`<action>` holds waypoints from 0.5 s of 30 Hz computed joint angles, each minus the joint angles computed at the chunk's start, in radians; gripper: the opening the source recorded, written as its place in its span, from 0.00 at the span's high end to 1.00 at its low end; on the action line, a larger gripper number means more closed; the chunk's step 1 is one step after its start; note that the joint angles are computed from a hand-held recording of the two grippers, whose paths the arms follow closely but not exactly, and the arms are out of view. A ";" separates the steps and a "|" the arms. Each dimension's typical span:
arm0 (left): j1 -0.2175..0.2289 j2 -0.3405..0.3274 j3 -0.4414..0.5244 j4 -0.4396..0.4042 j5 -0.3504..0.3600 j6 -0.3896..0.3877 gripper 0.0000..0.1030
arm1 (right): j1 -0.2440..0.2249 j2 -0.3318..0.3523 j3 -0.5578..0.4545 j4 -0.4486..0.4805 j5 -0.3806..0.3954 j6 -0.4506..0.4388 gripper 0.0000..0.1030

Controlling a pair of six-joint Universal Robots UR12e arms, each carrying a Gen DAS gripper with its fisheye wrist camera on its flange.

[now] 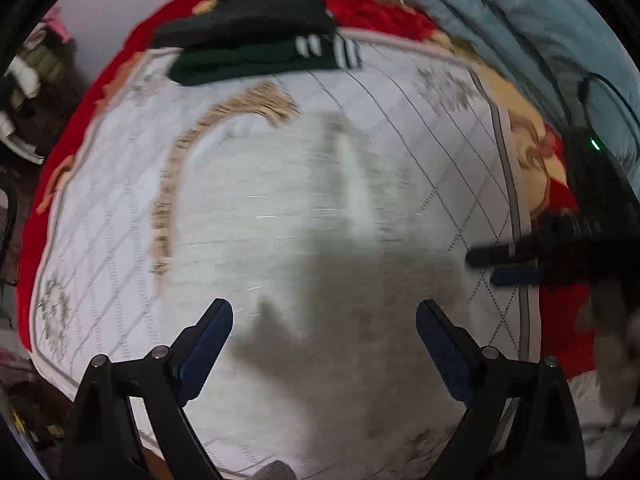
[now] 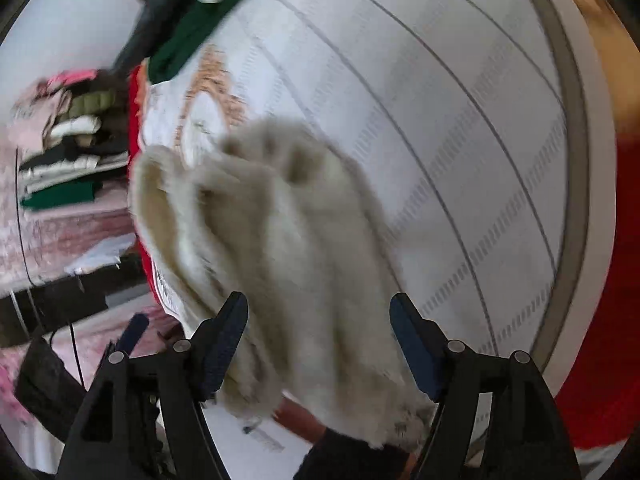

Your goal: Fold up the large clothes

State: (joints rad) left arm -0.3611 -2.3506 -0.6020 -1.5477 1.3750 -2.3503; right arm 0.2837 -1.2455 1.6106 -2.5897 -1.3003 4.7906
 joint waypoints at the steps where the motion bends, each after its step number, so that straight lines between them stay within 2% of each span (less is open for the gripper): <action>1: -0.012 0.006 -0.023 0.011 0.030 0.003 0.08 | 0.005 -0.003 0.020 -0.025 -0.005 0.025 0.27; 2: -0.026 0.010 -0.047 0.022 0.063 0.012 0.08 | 0.013 -0.006 0.039 -0.048 -0.019 0.048 0.27; 6: -0.074 0.036 -0.177 0.192 0.232 0.043 0.09 | 0.030 -0.005 0.094 -0.138 -0.045 0.129 0.27; 10: -0.078 0.032 -0.204 0.277 0.274 0.041 0.11 | 0.035 0.001 0.105 -0.168 -0.042 0.110 0.27; 11: -0.075 0.035 -0.212 0.303 0.273 0.047 0.21 | 0.035 0.007 0.101 -0.177 -0.038 0.096 0.27; 13: -0.071 0.033 -0.209 0.312 0.267 0.060 0.34 | 0.030 0.025 0.094 -0.218 -0.025 0.071 0.27; 14: -0.069 0.034 -0.210 0.312 0.259 0.062 0.51 | 0.027 0.036 0.086 -0.222 -0.012 0.050 0.27; 15: -0.065 0.035 -0.210 0.317 0.250 0.063 0.58 | 0.027 0.039 0.083 -0.224 -0.011 0.038 0.27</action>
